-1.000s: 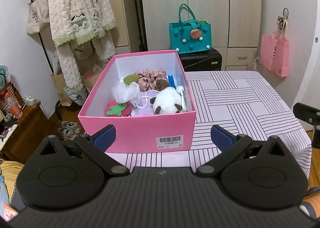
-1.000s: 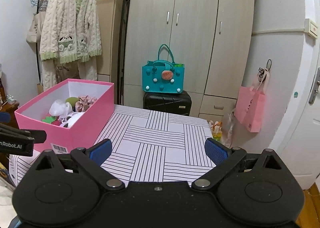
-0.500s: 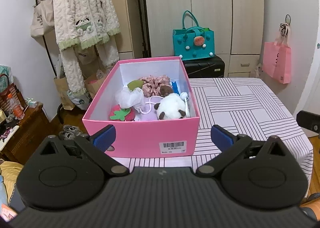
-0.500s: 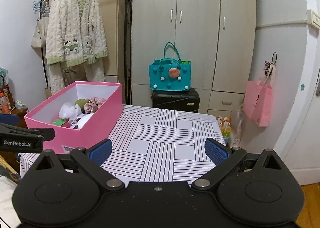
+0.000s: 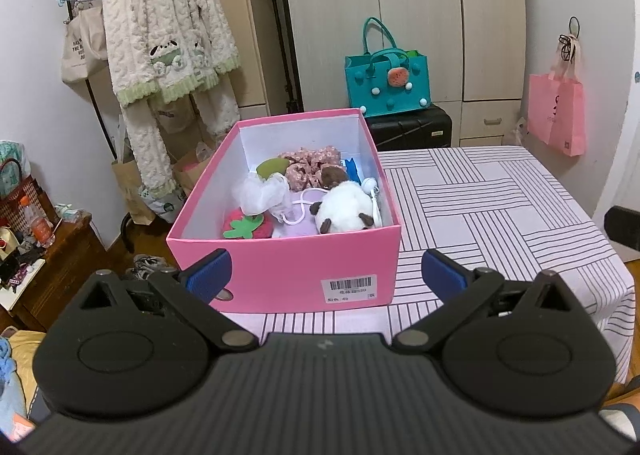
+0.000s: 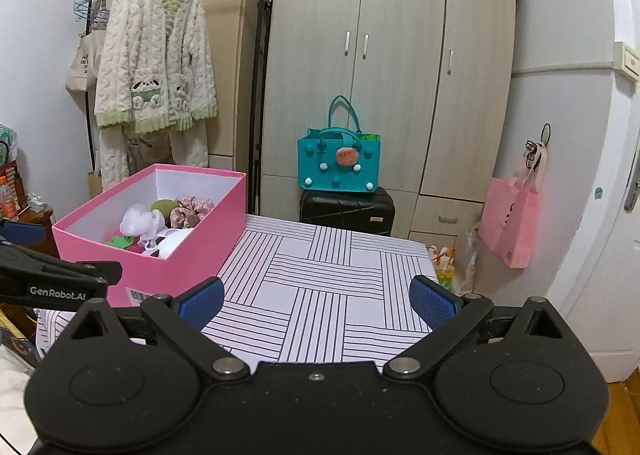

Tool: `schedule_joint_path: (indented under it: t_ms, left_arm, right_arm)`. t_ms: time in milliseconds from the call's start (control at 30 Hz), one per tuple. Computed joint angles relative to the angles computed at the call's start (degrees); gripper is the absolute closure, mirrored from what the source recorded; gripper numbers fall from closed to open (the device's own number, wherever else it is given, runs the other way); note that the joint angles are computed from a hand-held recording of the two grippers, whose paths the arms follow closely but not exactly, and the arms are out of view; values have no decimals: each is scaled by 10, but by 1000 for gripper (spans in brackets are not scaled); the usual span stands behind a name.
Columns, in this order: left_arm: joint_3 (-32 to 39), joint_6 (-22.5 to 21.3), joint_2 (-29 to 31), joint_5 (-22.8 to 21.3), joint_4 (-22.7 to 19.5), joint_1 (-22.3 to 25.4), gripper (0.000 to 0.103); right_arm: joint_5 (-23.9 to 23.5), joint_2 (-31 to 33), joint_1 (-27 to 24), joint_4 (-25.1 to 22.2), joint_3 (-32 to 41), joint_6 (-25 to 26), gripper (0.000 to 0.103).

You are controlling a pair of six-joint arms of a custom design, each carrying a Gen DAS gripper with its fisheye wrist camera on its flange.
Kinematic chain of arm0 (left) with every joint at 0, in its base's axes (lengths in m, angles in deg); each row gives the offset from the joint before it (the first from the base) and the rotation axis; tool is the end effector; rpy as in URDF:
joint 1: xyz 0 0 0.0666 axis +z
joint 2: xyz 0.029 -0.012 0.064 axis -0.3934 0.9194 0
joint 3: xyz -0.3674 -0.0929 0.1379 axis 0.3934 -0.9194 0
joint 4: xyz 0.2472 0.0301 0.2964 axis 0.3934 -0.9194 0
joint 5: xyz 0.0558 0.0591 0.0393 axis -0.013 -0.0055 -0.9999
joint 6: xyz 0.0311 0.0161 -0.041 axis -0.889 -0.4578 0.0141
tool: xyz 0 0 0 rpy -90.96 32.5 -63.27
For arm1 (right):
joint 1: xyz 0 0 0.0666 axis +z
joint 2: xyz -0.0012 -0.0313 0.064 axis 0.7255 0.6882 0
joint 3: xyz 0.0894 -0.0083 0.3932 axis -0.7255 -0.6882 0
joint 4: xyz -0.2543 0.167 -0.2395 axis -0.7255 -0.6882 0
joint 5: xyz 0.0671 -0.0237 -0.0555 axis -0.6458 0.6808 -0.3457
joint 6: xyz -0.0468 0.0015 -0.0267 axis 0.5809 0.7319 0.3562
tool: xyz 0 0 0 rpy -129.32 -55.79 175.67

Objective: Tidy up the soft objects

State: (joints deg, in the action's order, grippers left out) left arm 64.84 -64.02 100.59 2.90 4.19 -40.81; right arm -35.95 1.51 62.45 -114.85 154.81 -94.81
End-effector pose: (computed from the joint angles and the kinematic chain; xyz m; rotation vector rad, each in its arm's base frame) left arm 0.6538 -0.2077 0.5153 0.4345 2.0924 -0.0926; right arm 0.5446 0.1356 0.5484 0.2321 2.0282 -0.2951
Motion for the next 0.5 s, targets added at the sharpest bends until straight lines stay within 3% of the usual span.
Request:
schedule_joint_path:
  t_ms: [500]
  left_arm:
    - [11,12,6,4,-11,3,0]
  right_arm:
    - [-2,5,-4,-9,6,-3,2]
